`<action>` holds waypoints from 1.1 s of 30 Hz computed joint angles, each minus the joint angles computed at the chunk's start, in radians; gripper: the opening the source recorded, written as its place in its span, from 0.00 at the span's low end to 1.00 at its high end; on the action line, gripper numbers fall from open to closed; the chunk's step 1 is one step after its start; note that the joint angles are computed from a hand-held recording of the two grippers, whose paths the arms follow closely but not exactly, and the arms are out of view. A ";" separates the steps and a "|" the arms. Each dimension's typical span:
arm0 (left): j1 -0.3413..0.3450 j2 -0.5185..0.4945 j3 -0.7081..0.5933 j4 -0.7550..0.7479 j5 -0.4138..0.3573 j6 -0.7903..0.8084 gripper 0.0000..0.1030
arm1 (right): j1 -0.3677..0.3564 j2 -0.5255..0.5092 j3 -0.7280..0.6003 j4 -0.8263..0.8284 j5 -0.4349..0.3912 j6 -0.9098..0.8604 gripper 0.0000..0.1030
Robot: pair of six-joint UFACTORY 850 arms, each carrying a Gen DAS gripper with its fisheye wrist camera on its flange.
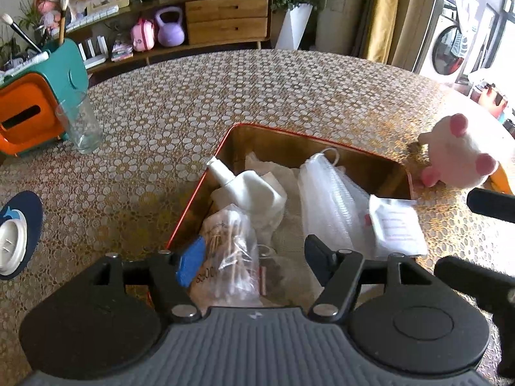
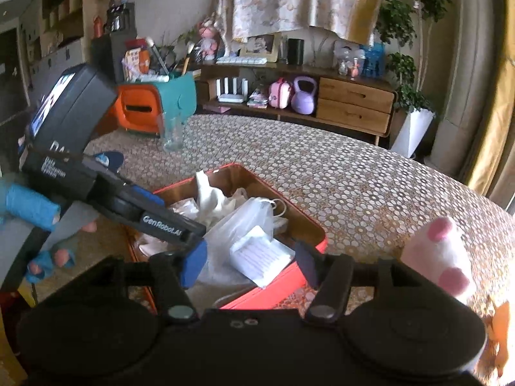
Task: Organize soft objects
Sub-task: 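Lower the cotton-swab bag and sachet into the red tin and open both grippers, then move the left gripper to the yellow duck while the right gripper moves to the hair tie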
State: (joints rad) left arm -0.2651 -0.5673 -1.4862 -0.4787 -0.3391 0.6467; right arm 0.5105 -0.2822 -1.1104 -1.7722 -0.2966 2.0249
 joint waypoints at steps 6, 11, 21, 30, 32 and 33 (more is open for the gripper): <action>-0.011 0.071 0.076 -0.091 0.039 0.108 0.66 | -0.002 0.075 0.066 -0.022 -0.020 0.079 0.62; -0.024 0.139 0.138 -0.193 0.060 0.221 0.66 | 0.005 0.144 0.128 -0.037 -0.048 0.143 0.67; -0.074 0.273 0.255 -0.436 0.056 0.468 0.66 | 0.031 0.291 0.257 -0.048 -0.112 0.258 0.76; -0.148 0.345 0.335 -0.586 0.037 0.600 0.67 | 0.061 0.432 0.385 0.047 -0.182 0.270 0.82; -0.166 0.353 0.346 -0.618 0.030 0.622 0.74 | 0.061 0.462 0.414 0.053 -0.190 0.279 0.84; -0.176 0.357 0.352 -0.629 0.030 0.630 0.74 | 0.063 0.480 0.432 0.064 -0.198 0.280 0.85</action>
